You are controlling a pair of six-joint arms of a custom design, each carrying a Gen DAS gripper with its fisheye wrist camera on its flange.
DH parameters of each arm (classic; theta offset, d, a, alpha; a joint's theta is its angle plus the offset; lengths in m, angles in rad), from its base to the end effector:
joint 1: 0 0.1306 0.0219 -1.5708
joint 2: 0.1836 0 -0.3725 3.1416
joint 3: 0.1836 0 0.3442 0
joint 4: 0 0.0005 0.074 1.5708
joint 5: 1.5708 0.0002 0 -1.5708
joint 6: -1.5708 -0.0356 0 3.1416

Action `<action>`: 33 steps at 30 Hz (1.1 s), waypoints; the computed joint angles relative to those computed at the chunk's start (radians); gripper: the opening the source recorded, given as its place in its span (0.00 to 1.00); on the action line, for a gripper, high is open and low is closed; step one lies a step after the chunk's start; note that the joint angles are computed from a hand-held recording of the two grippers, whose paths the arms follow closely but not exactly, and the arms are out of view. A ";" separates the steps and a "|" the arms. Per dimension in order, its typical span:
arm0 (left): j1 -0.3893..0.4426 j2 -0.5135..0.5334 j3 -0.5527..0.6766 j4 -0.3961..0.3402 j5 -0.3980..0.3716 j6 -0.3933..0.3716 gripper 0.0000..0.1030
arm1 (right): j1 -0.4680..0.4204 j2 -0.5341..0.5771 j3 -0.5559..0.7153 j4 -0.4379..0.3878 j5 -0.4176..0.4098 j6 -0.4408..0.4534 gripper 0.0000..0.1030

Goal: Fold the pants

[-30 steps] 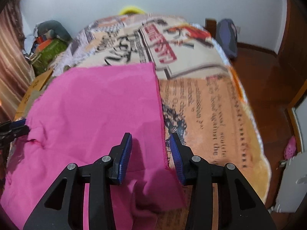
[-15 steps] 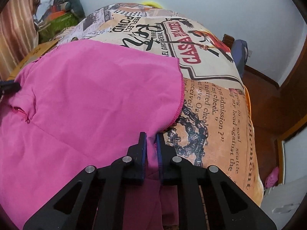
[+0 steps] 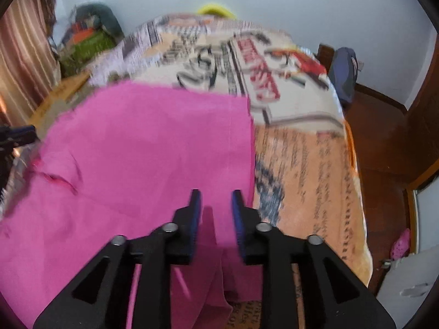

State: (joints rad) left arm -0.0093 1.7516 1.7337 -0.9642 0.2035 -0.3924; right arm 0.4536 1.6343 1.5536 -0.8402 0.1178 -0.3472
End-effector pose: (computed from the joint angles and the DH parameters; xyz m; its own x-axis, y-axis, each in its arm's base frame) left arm 0.5590 -0.0129 0.3818 -0.7220 0.3813 -0.5773 0.4301 0.9010 0.0570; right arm 0.4714 0.2246 0.3769 -0.7993 -0.0137 -0.6008 -0.1056 0.9874 0.1179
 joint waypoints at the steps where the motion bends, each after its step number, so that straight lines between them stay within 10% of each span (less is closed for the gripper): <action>1: 0.007 0.011 0.024 -0.007 0.002 0.006 0.18 | -0.004 -0.007 0.007 0.015 0.001 0.000 0.33; 10: 0.025 0.186 0.267 -0.092 0.042 0.078 0.42 | -0.039 0.085 0.156 0.019 0.021 0.043 0.40; 33: 0.016 0.457 0.547 -0.260 0.117 0.073 0.33 | -0.123 0.368 0.402 -0.059 -0.106 0.048 0.44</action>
